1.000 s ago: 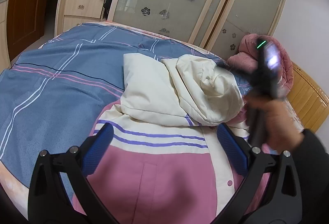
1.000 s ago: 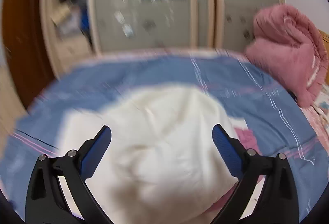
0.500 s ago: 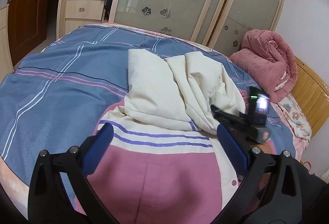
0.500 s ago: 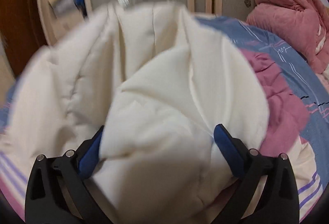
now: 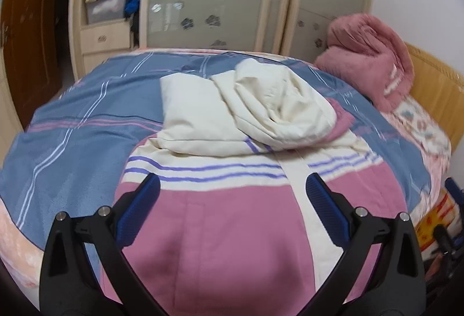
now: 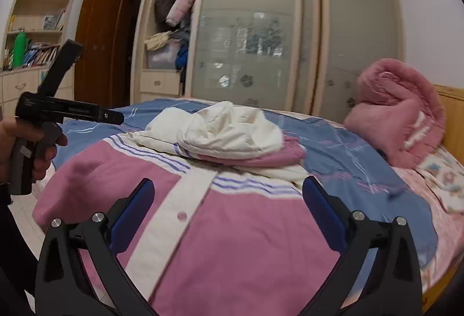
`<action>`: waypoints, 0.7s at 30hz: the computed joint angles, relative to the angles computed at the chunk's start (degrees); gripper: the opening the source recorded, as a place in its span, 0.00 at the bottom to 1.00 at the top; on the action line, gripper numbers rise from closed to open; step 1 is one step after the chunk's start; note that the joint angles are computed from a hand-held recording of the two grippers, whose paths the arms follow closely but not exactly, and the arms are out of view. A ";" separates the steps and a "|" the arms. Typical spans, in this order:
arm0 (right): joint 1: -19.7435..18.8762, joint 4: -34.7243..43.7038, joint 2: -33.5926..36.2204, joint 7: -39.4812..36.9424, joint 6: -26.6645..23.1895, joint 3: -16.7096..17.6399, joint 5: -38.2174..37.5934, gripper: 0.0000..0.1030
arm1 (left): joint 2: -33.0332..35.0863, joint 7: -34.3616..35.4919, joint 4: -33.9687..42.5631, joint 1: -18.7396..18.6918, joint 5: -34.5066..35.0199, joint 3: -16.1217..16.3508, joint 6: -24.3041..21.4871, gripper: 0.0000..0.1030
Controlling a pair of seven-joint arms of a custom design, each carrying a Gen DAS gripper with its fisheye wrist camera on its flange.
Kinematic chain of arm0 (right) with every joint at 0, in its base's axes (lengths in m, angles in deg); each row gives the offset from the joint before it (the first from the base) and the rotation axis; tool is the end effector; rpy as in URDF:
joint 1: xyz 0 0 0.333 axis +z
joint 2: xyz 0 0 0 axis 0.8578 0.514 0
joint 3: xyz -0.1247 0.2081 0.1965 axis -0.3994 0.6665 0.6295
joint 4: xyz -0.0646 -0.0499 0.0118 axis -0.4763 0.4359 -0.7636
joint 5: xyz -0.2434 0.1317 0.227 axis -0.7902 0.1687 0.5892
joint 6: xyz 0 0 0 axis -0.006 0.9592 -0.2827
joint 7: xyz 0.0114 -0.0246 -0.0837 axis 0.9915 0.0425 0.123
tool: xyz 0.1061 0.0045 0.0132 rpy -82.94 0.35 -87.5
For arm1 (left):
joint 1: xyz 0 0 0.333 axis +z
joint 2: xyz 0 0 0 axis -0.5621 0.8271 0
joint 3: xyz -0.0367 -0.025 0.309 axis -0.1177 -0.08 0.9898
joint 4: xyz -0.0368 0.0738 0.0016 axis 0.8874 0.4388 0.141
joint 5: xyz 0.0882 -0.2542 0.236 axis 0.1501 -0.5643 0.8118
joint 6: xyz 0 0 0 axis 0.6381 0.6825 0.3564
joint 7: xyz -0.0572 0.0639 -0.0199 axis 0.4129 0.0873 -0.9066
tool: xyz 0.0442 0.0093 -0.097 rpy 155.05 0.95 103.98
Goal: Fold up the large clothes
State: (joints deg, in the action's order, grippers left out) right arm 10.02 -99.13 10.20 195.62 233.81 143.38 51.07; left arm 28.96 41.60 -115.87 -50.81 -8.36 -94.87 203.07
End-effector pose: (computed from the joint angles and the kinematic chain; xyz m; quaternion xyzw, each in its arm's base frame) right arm 0.4152 0.2364 0.5762 -0.5652 0.5453 -0.4601 0.4141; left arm 0.6034 -0.3157 0.6170 -0.5080 0.7148 -0.4179 0.2373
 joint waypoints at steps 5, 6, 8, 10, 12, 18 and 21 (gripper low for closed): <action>0.19 -1.96 -2.91 5.22 -1.69 0.46 1.69 0.99 | -6.40 -4.35 -10.30 -2.37 7.73 2.61 5.02 0.98; 0.46 -2.12 -3.17 5.23 -1.77 0.34 1.31 0.99 | -8.32 -6.40 -13.52 -2.46 9.20 3.11 6.45 0.98; 1.04 -2.39 -3.40 5.22 -1.92 -0.06 0.56 0.99 | -10.80 -5.72 -17.96 -0.49 6.97 1.40 8.37 0.98; 2.35 -3.45 -3.15 5.75 -0.72 -1.05 0.72 0.99 | -13.72 -3.87 -23.23 1.42 3.27 -0.30 10.69 0.98; 3.97 -4.74 -3.25 5.81 0.52 -2.38 1.11 0.99 | -15.97 -3.52 -27.16 2.02 1.87 -0.71 12.44 0.98; 7.16 -7.10 -3.54 4.94 0.85 -5.11 2.60 0.99 | -20.97 -4.20 -36.53 2.16 0.01 -0.91 14.78 0.98; 8.51 -8.75 -4.76 4.69 0.78 -6.45 3.13 0.99 | -22.31 -5.53 -39.29 2.21 3.07 -0.90 15.71 0.98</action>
